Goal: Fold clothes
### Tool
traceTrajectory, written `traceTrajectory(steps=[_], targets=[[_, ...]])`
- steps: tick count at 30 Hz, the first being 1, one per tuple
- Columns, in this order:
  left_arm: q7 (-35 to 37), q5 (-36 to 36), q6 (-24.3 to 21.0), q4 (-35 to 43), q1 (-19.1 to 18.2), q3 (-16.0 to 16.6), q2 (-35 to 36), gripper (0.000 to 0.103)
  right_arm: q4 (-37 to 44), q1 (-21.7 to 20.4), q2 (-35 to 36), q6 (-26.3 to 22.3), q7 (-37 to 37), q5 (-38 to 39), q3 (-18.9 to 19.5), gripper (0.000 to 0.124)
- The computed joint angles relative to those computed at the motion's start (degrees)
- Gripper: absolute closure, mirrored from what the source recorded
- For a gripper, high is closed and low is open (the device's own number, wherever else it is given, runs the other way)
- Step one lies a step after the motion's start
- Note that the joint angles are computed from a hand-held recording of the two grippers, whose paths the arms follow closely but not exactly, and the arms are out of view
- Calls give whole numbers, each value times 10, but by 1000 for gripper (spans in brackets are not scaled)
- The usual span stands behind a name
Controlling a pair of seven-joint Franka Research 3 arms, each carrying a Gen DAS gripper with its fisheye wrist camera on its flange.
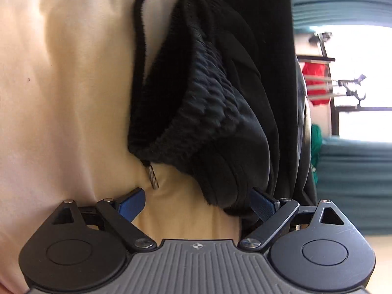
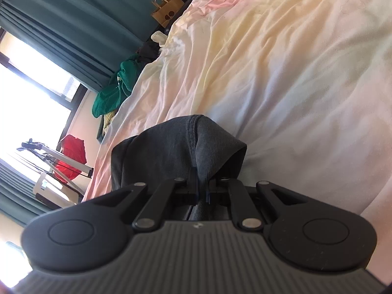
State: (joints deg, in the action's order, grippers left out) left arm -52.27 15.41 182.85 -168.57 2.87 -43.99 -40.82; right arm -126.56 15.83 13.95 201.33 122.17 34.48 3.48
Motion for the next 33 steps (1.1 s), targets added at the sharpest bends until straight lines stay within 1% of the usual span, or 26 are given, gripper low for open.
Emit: traceTrajectory(steps=[3, 4, 6, 7, 8, 9, 10, 11, 13, 14, 15, 18, 19, 20, 22, 24, 25, 26, 27, 29, 30, 31, 32, 33], targets=[[-21, -2, -15, 7, 34, -29, -22, 9, 11, 30, 6, 8, -31, 40, -21, 115], [-24, 1, -24, 11, 38, -28, -23, 10, 15, 39, 8, 12, -42, 55, -26, 115], [-33, 5, -38, 15, 38, -19, -22, 15, 22, 50, 12, 24, -62, 76, -30, 115], [-39, 6, -41, 15, 35, -13, -20, 21, 23, 48, 14, 31, -65, 78, -26, 115], [-39, 6, -44, 14, 23, 7, -12, 29, 23, 42, 15, 41, -61, 72, -20, 115], [-39, 6, -43, 12, 11, 25, -6, 31, 22, 35, 16, 52, -54, 64, -13, 115], [-43, 5, -41, 10, 6, 33, -8, 35, 20, 29, 17, 64, -47, 58, -7, 115], [-39, 6, -43, 9, -4, 47, -8, 37, 17, 25, 17, 77, -40, 52, -3, 115], [-12, 14, -62, 15, -34, 88, -5, 42, 10, 12, 15, 96, -19, 33, 6, 116], [0, 16, -74, 19, -46, 104, -7, 42, 6, 4, 14, 100, -7, 19, 10, 116], [10, 17, -80, 22, -56, 118, -7, 42, 5, 6, 13, 100, -11, 21, 8, 116], [47, 12, -86, 26, -96, 172, -3, 42, 11, 22, 12, 85, -44, 56, -2, 116], [56, 8, -87, 26, -107, 185, -3, 42, 14, 26, 13, 79, -53, 70, -4, 116], [60, 4, -85, 27, -108, 188, -6, 42, 17, 31, 13, 73, -63, 84, -7, 116], [60, 3, -76, 27, -95, 174, -13, 41, 21, 36, 14, 63, -79, 104, -10, 116], [57, 10, -48, 28, -63, 144, -12, 34, 22, 32, 14, 56, -80, 102, -8, 116], [59, 12, -29, 28, -50, 136, -3, 26, 22, 31, 14, 53, -80, 100, -8, 116], [63, 8, -20, 31, -48, 137, 10, 23, 22, 29, 15, 51, -80, 98, -7, 116], [67, 1, -21, 36, -53, 143, 23, 24, 23, 28, 16, 49, -79, 95, -7, 116], [67, -8, -37, 50, -47, 136, 39, 28, 25, 30, 18, 47, -83, 96, -8, 116], [71, -8, -54, 59, -47, 134, 38, 30, 27, 36, 19, 47, -92, 105, -13, 116], [77, -3, -80, 72, -47, 133, 35, 41, 30, 41, 20, 48, -101, 114, -16, 116], [90, 6, -111, 86, -51, 137, 32, 49, 29, 40, 20, 51, -102, 111, -14, 116], [110, 18, -146, 102, -61, 146, 29, 54, 25, 32, 19, 58, -93, 97, -8, 116]])
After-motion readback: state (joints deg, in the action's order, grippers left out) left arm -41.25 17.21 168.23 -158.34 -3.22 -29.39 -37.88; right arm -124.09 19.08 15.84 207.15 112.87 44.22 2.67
